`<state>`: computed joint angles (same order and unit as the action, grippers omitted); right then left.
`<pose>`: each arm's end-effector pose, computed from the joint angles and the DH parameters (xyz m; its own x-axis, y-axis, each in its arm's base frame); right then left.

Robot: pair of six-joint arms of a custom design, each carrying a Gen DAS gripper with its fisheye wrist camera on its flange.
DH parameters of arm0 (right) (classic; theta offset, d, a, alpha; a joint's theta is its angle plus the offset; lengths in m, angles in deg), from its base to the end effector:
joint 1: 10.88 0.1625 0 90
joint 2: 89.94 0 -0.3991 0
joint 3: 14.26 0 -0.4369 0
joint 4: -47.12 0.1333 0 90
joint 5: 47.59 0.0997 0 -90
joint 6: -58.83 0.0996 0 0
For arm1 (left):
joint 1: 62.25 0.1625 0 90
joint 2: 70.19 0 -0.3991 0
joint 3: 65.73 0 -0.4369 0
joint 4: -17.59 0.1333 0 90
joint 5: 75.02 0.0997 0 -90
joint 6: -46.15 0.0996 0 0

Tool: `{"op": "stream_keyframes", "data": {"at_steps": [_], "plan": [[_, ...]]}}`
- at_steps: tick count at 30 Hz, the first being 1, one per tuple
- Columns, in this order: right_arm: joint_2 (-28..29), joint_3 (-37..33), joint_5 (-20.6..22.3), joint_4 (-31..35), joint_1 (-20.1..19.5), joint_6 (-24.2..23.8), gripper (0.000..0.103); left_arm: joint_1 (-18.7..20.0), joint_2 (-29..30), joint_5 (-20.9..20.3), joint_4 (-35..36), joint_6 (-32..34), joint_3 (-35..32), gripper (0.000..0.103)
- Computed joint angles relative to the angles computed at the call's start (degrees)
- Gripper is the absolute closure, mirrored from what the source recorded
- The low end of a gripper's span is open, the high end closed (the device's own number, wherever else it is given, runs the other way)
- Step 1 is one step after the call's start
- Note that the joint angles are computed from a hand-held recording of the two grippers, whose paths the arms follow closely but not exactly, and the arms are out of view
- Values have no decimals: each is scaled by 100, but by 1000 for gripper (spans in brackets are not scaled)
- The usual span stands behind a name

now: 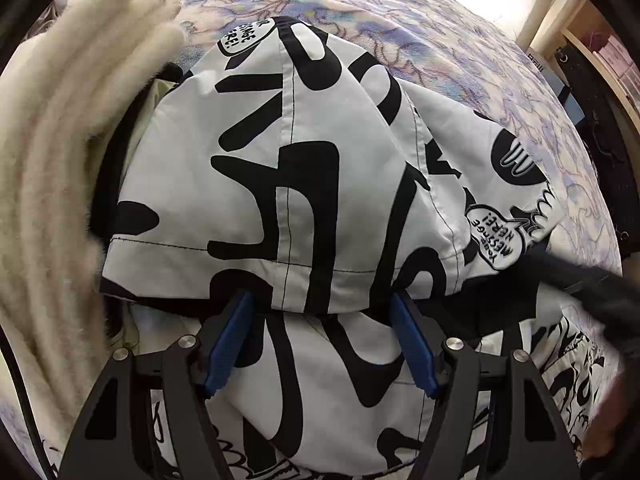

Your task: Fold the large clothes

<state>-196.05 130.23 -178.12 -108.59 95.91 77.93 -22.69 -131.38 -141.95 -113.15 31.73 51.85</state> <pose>0.1682 -0.3201 0.2532 -0.8530 0.3407 0.3953 0.0238 0.7821 -0.6227 -0.2799 -0.4548 0.0332 -0.6734 0.5994 -0.4326 0.5934 0.7874 0.1673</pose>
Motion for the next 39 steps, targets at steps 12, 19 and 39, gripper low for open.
{"op": "stream_keyframes", "data": {"at_steps": [12,19,39], "plan": [[204,-519,255,-345,-985,-683,44,-257,101,387,-961,385,555,29],[1002,-966,484,-30,-1148,-734,44,-277,113,326,-1065,267,612,28],[-149,135,293,-700,1270,-1786,100,-285,-2147,-432,-143,408,1463,28]]}}
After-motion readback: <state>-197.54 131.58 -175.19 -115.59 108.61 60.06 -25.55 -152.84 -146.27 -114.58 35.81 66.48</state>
